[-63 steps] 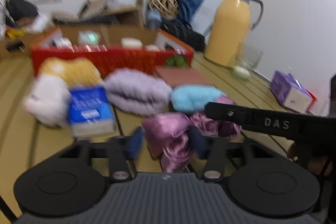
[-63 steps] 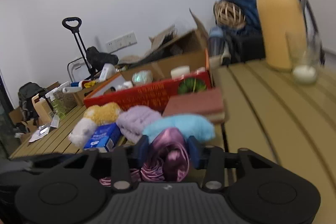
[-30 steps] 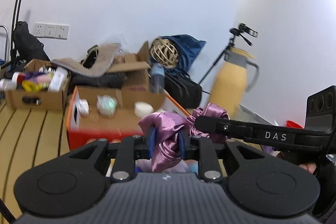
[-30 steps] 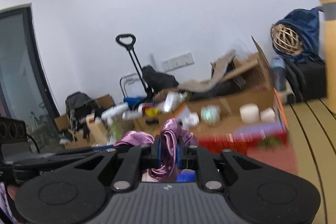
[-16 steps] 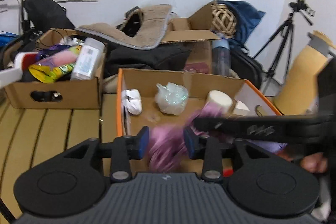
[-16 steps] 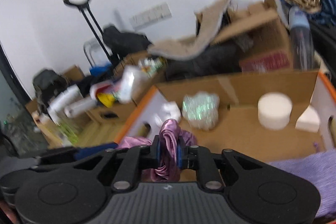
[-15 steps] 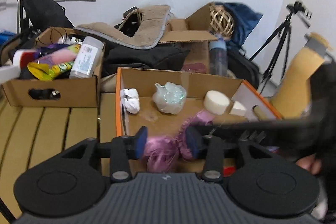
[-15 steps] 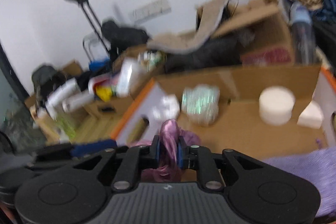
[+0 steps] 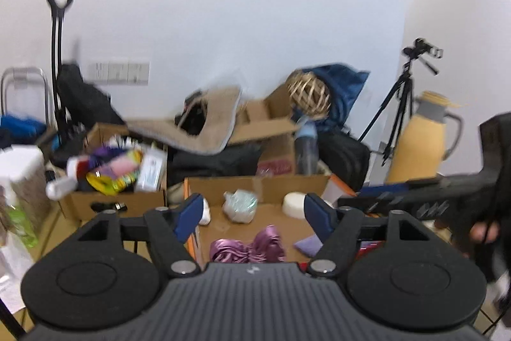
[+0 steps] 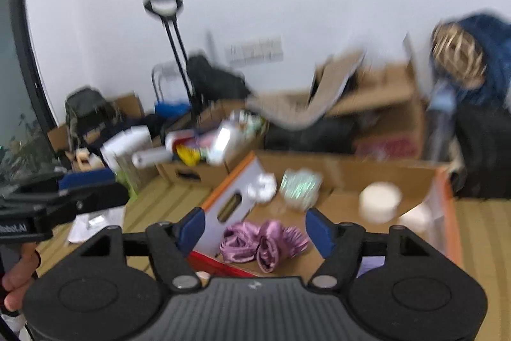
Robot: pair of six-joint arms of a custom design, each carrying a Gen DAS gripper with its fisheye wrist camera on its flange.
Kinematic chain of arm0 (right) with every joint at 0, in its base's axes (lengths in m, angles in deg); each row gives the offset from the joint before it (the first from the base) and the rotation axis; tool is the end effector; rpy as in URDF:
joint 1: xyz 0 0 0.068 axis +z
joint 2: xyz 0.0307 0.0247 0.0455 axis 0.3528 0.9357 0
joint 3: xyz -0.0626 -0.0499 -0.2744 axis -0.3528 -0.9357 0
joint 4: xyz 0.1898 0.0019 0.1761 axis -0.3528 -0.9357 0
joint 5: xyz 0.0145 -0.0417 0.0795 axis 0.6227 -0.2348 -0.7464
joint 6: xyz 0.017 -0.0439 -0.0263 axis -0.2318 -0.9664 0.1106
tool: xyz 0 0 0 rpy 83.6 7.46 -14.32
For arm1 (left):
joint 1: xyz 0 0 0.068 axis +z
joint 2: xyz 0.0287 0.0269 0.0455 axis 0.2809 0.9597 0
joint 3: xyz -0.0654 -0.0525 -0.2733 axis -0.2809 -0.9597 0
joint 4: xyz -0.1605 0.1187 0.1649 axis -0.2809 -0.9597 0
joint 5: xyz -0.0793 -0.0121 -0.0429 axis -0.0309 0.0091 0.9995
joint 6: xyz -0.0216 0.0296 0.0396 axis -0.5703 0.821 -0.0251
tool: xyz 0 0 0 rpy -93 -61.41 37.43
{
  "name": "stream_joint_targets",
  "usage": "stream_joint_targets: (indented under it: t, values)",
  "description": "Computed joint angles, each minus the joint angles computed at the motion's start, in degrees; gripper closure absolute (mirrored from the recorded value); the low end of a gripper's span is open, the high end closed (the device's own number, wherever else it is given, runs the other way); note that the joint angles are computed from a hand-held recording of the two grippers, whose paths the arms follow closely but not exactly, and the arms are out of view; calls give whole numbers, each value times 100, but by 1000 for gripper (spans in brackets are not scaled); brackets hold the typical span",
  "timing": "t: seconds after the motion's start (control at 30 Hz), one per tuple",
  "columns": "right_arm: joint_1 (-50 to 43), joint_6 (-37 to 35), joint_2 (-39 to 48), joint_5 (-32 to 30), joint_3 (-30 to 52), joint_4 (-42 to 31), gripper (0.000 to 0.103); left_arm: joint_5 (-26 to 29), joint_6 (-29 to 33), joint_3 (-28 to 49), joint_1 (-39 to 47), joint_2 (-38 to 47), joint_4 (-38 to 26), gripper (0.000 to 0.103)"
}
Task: Organize soft objects
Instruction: 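Move both tools back over the white-and-yellow hamster plush, then grasp the white-and-yellow hamster plush with both tools and lift it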
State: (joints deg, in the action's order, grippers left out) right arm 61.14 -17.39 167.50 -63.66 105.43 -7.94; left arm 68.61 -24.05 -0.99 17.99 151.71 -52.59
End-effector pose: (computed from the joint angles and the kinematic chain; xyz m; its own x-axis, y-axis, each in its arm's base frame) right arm 0.2609 0.2092 0.2652 -0.5026 0.0786 -0.8609 -0.2465 0.9415 0.2299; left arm 0.2716 -0.0097 0.2746 -0.3534 0.0754 -0.9324 0.4666 0.8781 -0.1058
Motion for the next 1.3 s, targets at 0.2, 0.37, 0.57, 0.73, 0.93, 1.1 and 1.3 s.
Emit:
stream_joint_targets:
  t: [0.2,0.37,0.57,0.73,0.93,1.1,1.3]
  values:
    - [1256,355,-2241,1677,-1516,-356,27,39,108,-1283,46,-2406,-742,20]
    - [3199,1748,-2826,3688,-2203,-1457,26,189,179,-2130,108,-4051,-1650,17]
    - [4650,4432,-1999,4568,-2699,-2118,26,-444,128,-2791,-361,-4920,-2331,16]
    - [4385,4011,-1449,4087,-3159,-543,26,-1882,-248,-3318,-1366,-4090,-1025,16]
    - [3534,3046,-953,3346,-3387,971,27,-2869,-761,-3271,-1815,-691,2041,16]
    - [2499,1988,-367,2308,-3213,1954,31,-2722,-996,-2891,-1523,1021,3183,16]
    - [1322,792,731,928,-2238,2538,39,-1004,-824,-2660,-488,1586,3195,46]
